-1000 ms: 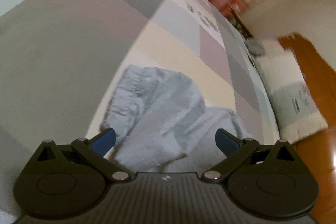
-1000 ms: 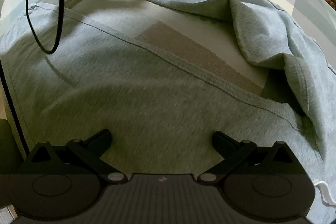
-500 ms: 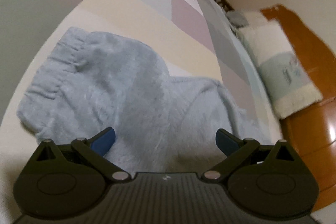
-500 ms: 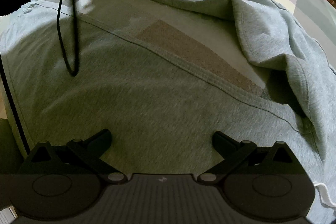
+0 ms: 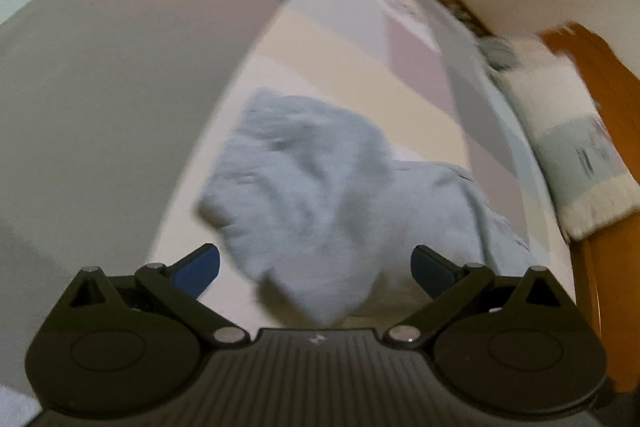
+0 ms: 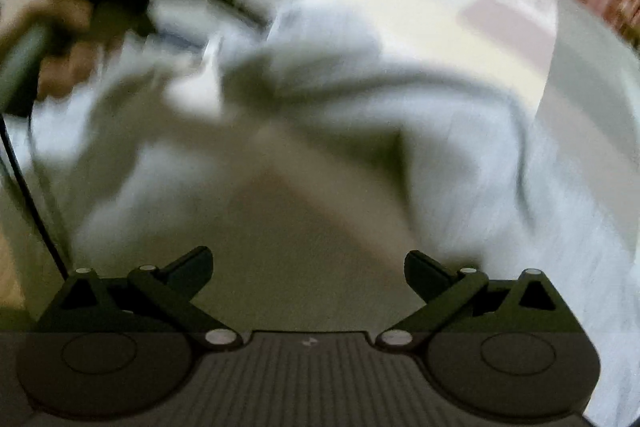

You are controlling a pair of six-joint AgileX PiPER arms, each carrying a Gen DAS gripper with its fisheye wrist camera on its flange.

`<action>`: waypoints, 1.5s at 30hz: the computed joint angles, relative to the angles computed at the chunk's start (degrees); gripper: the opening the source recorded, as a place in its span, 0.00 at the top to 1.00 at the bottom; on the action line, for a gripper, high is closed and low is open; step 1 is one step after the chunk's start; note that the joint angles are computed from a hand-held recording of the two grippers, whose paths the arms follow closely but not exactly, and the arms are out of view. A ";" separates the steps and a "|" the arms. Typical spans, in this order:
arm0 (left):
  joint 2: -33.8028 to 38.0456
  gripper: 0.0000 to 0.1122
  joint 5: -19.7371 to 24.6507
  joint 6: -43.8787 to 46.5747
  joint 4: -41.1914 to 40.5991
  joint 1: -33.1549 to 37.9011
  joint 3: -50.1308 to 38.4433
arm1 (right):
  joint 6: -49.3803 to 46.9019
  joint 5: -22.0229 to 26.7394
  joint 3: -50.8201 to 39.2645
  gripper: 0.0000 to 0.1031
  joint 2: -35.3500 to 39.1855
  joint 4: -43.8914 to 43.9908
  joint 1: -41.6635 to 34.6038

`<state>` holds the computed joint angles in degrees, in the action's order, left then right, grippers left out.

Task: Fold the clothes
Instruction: 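Lower the open left gripper onto the elastic pants cuff, then close the left gripper on the elastic cuff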

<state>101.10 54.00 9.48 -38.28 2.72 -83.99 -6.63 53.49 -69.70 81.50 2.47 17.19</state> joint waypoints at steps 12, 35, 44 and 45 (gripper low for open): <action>8.73 0.11 -0.33 3.63 -15.92 3.91 -1.97 | 3.59 0.13 -3.71 0.00 0.17 -2.10 1.83; 12.25 0.45 -13.57 18.66 -31.61 1.94 1.75 | 10.21 1.15 -1.18 0.00 -1.24 -4.41 3.92; 10.12 0.92 -11.92 0.88 -4.72 -0.23 -6.08 | 13.51 2.07 0.71 0.00 -2.16 -8.59 4.23; 9.77 0.92 -11.98 1.04 -3.69 -0.23 -7.07 | 13.45 2.16 0.80 0.00 -2.32 -9.02 4.26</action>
